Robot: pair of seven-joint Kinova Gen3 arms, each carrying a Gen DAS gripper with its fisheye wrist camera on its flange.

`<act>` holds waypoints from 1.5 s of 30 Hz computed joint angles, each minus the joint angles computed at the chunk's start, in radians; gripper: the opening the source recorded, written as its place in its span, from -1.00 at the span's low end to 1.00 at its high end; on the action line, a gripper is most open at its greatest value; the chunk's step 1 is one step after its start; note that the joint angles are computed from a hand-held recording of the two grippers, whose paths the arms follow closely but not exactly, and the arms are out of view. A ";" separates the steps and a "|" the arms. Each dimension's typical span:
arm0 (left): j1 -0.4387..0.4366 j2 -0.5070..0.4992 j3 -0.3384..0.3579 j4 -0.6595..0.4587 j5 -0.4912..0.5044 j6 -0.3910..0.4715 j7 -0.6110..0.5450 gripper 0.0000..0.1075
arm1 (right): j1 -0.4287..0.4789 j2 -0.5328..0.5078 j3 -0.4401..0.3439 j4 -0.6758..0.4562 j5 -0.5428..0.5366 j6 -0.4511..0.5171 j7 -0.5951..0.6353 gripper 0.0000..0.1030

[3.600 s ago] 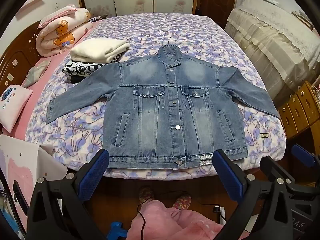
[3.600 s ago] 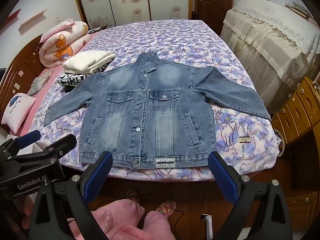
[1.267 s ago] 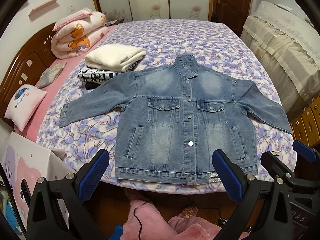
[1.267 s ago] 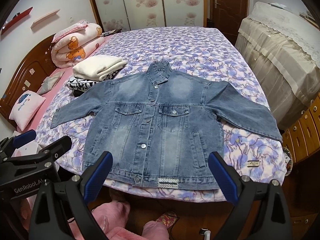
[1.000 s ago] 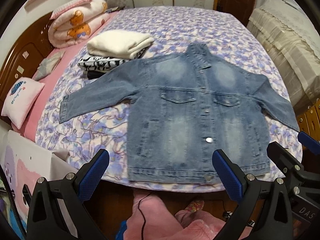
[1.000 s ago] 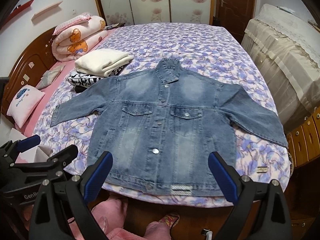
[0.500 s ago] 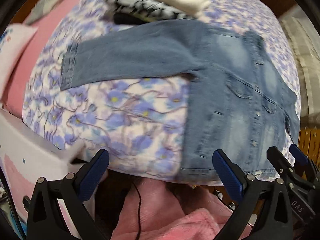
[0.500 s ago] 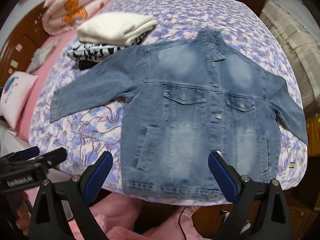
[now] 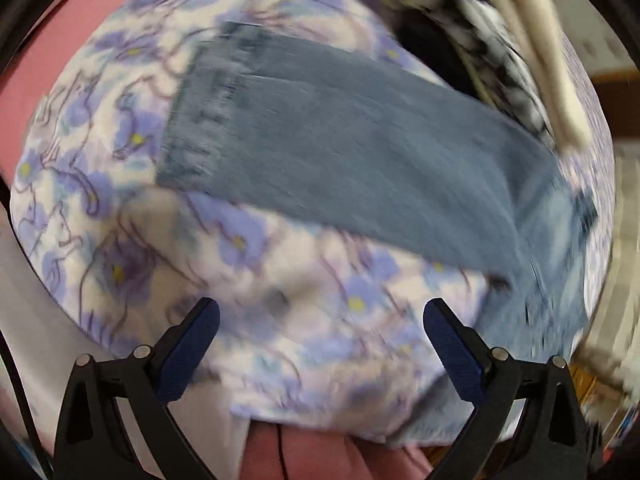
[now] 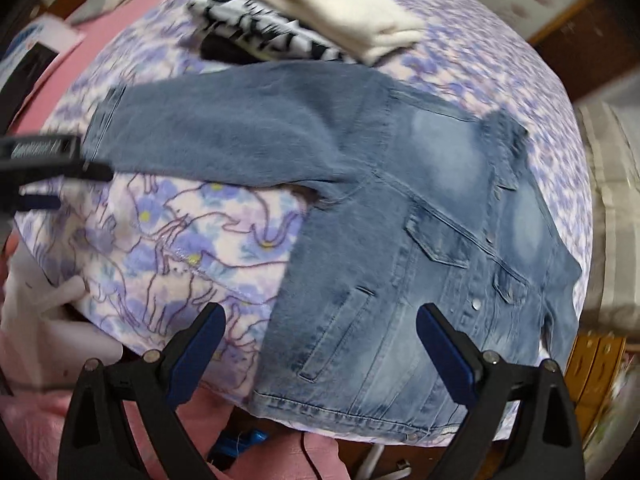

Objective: Fold large clothes
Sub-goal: 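Grasp the denim jacket's sleeve cuff with the left gripper and lift it, then fold the held sleeve across the jacket front with the left gripper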

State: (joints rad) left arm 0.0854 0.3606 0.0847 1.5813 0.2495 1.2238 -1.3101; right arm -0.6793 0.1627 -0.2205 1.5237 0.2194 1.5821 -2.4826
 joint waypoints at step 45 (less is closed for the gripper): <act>0.003 -0.221 0.019 0.044 0.076 -0.440 0.174 -0.80 | 0.136 -0.210 0.008 0.221 -0.063 -0.163 0.049 0.88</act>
